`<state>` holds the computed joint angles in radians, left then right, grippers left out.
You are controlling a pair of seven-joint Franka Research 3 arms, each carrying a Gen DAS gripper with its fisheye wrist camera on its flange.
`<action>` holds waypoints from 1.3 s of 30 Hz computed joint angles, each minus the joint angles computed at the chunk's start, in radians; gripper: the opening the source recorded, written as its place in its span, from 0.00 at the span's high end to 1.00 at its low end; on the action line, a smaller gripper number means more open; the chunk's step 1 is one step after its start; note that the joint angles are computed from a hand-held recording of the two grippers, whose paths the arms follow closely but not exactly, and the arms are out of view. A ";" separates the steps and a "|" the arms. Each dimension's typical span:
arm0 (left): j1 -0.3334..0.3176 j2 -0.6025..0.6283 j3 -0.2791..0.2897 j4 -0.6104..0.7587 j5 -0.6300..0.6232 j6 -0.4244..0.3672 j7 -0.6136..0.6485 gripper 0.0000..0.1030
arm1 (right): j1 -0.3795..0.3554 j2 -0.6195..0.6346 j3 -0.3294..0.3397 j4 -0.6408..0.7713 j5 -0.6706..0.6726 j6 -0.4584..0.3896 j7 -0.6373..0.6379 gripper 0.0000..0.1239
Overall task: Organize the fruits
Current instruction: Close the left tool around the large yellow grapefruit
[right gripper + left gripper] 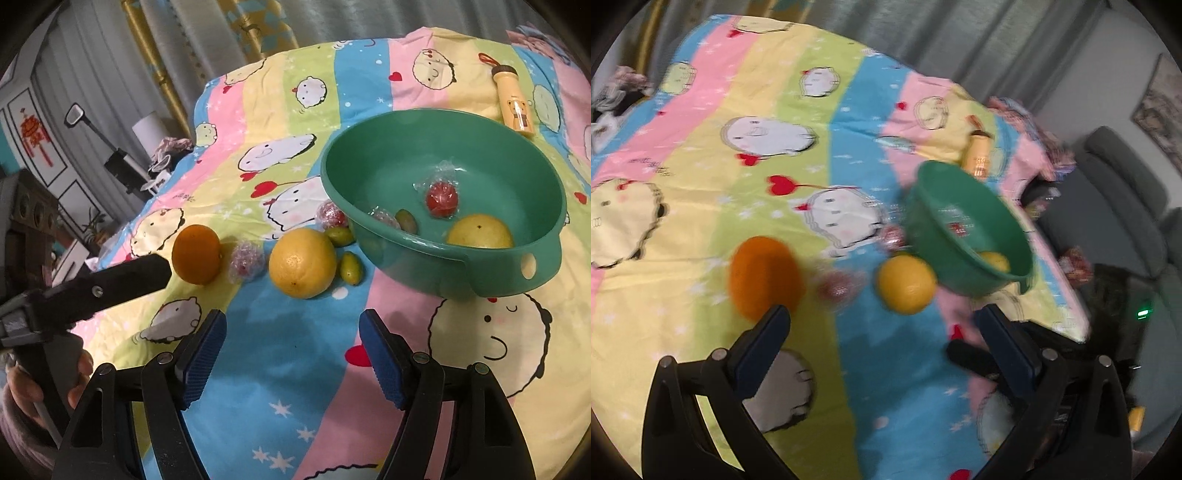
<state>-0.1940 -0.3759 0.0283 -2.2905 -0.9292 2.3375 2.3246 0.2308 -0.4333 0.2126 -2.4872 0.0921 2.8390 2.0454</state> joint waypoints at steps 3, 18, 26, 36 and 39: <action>-0.020 0.026 0.041 0.032 -0.117 -0.085 0.101 0.00 | 0.003 0.007 -0.003 0.005 0.000 -0.002 -0.007 0.40; 0.019 0.151 -0.075 0.145 0.024 -0.068 0.163 0.02 | 0.035 0.068 -0.033 0.034 0.043 0.028 -0.059 0.40; 0.023 0.226 -0.106 0.210 0.089 -0.082 0.190 0.15 | 0.059 0.090 -0.057 0.024 0.113 0.073 -0.084 0.40; 0.054 0.299 -0.147 0.282 0.157 -0.136 0.130 0.29 | 0.048 0.128 -0.053 0.040 0.146 0.100 -0.064 0.50; 0.060 0.312 -0.154 0.294 0.180 -0.148 0.113 0.35 | 0.084 0.141 -0.085 0.046 0.190 0.108 -0.104 0.53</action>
